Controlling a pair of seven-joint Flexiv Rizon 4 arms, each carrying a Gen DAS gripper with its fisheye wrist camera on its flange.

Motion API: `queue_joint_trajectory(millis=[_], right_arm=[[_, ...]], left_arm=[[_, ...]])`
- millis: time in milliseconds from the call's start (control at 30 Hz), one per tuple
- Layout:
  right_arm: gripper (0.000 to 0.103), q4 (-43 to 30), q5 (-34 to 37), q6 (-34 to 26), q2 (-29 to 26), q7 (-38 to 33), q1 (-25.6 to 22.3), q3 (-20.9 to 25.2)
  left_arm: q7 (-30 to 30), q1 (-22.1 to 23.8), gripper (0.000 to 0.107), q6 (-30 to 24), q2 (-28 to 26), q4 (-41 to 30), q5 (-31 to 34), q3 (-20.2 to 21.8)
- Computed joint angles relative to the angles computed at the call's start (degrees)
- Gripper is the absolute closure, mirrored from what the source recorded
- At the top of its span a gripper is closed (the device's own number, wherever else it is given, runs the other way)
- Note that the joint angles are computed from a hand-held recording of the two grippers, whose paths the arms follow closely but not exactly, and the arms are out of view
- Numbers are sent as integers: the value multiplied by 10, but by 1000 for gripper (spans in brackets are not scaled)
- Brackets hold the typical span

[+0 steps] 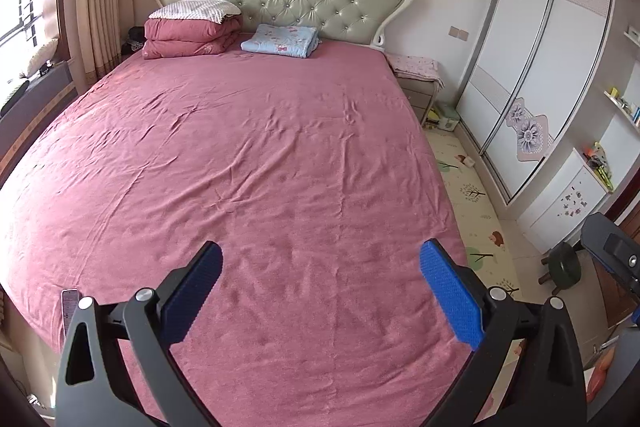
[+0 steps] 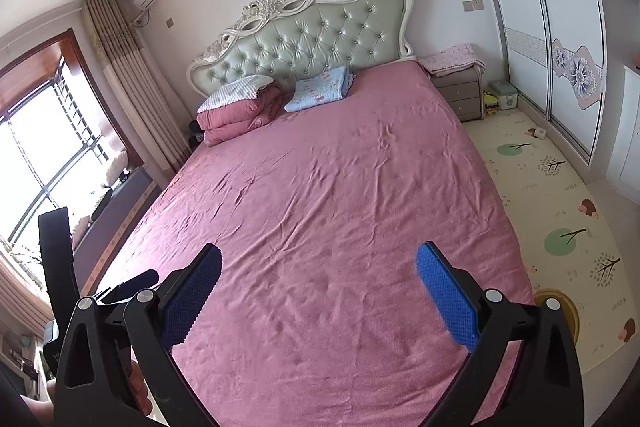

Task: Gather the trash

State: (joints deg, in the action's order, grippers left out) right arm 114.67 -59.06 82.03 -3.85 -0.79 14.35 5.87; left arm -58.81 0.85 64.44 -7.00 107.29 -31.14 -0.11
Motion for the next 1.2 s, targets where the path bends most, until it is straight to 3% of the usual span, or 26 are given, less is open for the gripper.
queue_joint_trajectory(millis=[200,367,533,1000,1200], right_arm=[[9,5,-21,-2,4,29,-2,-3],[9,2,-27,-6,3,35,-5,1],[9,0,-31,-6,2,37,-5,0],[9,8,-29,-6,4,50,-7,1],[9,10,8,-3,4,17,-7,5]], left_arm=[[-46,0,8,7,-1,-7,63,11],[6,3,8,3,2,-3,15,-2],[-2,-1,8,1,-2,-9,35,2],[17,-1,8,-14,-1,-7,10,-1],[15,-2,8,-15,-2,-9,13,0]])
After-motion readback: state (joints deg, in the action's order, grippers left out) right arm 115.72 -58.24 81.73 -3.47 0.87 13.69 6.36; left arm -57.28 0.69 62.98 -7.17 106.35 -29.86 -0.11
